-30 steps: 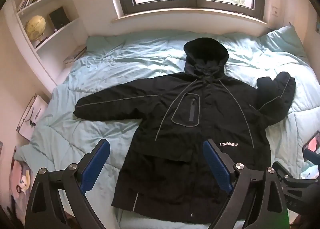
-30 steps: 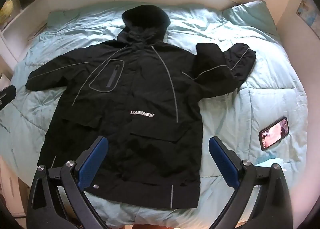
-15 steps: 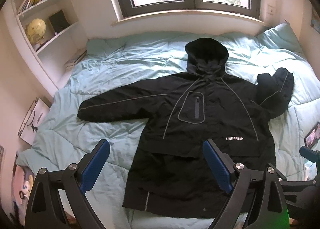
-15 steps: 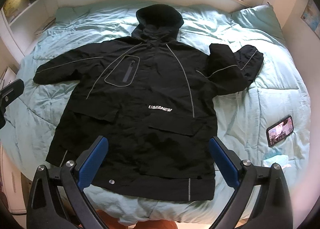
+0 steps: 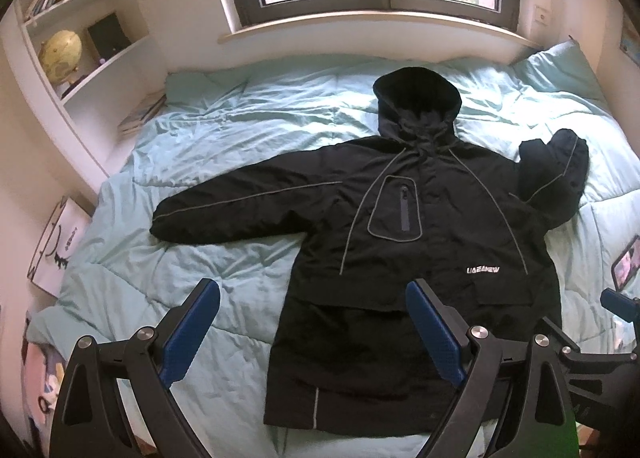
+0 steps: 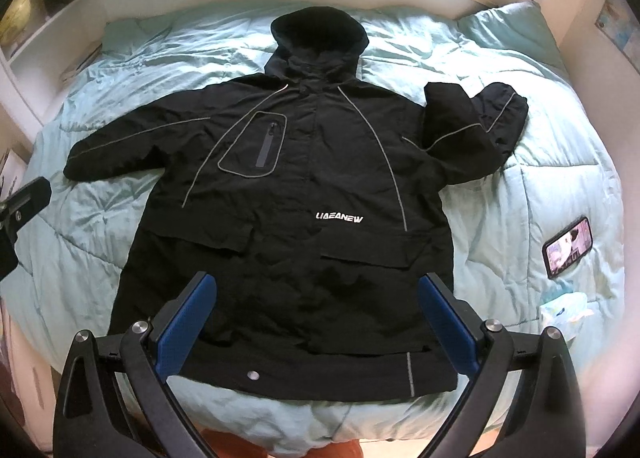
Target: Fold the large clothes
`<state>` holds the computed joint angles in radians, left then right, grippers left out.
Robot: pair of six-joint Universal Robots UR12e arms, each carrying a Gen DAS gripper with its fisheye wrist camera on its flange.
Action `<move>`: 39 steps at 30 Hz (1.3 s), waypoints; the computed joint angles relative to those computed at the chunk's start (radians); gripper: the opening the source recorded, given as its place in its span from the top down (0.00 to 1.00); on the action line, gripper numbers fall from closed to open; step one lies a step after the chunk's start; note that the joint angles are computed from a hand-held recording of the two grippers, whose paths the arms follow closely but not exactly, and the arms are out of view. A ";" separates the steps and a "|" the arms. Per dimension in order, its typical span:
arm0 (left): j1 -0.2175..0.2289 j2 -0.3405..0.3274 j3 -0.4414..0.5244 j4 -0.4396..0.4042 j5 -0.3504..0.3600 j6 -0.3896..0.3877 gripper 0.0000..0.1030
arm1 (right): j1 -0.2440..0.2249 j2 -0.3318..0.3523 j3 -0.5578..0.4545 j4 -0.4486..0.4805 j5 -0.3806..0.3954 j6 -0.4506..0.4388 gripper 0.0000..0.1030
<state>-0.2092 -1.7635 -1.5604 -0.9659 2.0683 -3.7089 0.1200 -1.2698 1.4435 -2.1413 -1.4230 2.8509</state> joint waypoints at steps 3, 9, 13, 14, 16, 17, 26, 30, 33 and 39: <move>0.015 0.003 -0.011 0.026 -0.019 0.034 0.09 | 0.011 0.004 -0.003 0.001 -0.013 0.029 0.02; 0.042 0.005 -0.025 0.069 -0.064 0.086 0.09 | 0.033 0.014 -0.010 0.011 -0.063 0.067 0.02; 0.053 -0.001 -0.023 0.087 -0.098 0.101 0.09 | 0.034 0.018 -0.014 0.006 -0.084 0.088 0.02; 0.054 -0.004 -0.021 0.092 -0.103 0.104 0.09 | 0.032 0.019 -0.016 0.002 -0.087 0.091 0.02; 0.053 -0.012 -0.012 0.092 -0.103 0.105 0.09 | 0.027 0.022 -0.019 -0.007 -0.087 0.095 0.02; 0.051 -0.017 -0.006 0.091 -0.100 0.104 0.09 | 0.027 0.022 -0.019 -0.007 -0.087 0.095 0.02; 0.012 -0.086 0.087 0.063 -0.061 0.059 0.08 | -0.043 0.095 -0.115 -0.023 -0.031 0.084 0.02; -0.006 -0.146 0.157 0.044 -0.090 0.039 0.09 | -0.074 0.132 -0.165 0.011 -0.014 0.040 0.02; -0.020 -0.205 0.233 0.027 -0.148 0.037 0.09 | -0.101 0.171 -0.212 0.028 0.006 0.024 0.02; -0.041 -0.336 0.389 0.020 -0.144 0.021 0.08 | -0.144 0.284 -0.345 0.022 0.023 0.034 0.02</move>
